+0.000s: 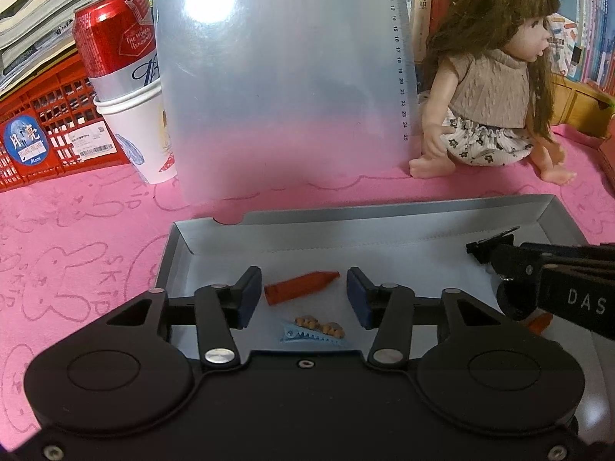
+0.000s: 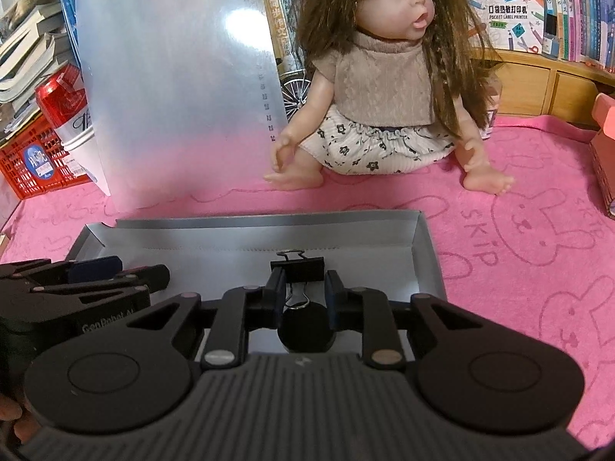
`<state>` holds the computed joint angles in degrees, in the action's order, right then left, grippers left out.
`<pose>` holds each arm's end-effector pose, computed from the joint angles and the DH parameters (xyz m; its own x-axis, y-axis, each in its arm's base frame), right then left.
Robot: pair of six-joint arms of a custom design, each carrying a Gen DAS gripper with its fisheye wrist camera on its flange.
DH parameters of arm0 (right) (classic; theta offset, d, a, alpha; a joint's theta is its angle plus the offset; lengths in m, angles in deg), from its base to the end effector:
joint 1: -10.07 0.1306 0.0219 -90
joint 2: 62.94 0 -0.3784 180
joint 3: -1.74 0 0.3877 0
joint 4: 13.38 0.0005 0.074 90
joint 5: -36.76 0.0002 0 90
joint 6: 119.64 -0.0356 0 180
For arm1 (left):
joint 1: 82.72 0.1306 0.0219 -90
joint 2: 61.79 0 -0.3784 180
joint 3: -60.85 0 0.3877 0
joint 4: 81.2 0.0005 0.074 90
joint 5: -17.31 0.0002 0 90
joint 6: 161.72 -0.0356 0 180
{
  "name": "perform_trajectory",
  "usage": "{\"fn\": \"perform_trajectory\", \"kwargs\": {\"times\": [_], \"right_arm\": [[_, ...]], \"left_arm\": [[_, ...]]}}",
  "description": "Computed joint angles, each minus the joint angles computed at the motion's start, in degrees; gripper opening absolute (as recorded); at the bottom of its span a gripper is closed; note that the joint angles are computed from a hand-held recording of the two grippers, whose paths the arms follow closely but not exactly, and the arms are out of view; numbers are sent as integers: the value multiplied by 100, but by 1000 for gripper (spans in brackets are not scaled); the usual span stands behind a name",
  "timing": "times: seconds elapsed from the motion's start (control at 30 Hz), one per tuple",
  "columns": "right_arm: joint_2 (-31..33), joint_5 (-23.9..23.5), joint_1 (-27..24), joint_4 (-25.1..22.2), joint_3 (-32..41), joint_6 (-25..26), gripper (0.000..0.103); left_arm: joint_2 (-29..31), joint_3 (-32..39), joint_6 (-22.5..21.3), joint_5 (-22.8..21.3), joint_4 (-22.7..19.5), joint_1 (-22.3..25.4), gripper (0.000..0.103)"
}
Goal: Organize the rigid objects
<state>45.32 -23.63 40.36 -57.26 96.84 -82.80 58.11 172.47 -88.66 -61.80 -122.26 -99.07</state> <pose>0.5056 0.2744 0.3135 -0.5996 0.4556 -0.6580 0.4561 0.8701 0.1868 0.6361 -0.1941 0.3200 -0.5814 0.4687 -0.6651 0.5895 0.8060 0.0528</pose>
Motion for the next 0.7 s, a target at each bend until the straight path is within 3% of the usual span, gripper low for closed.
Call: {"fn": "perform_trajectory", "kwargs": {"times": [0.33,0.7], "right_arm": [[-155,199,114,-64,-17,-77,31],[-326,470,331,-225,-11,-169,48]], "left_arm": [[-311,-255,10,46,65,49,60],[-810,-784,-64,181,203,119,64]]}}
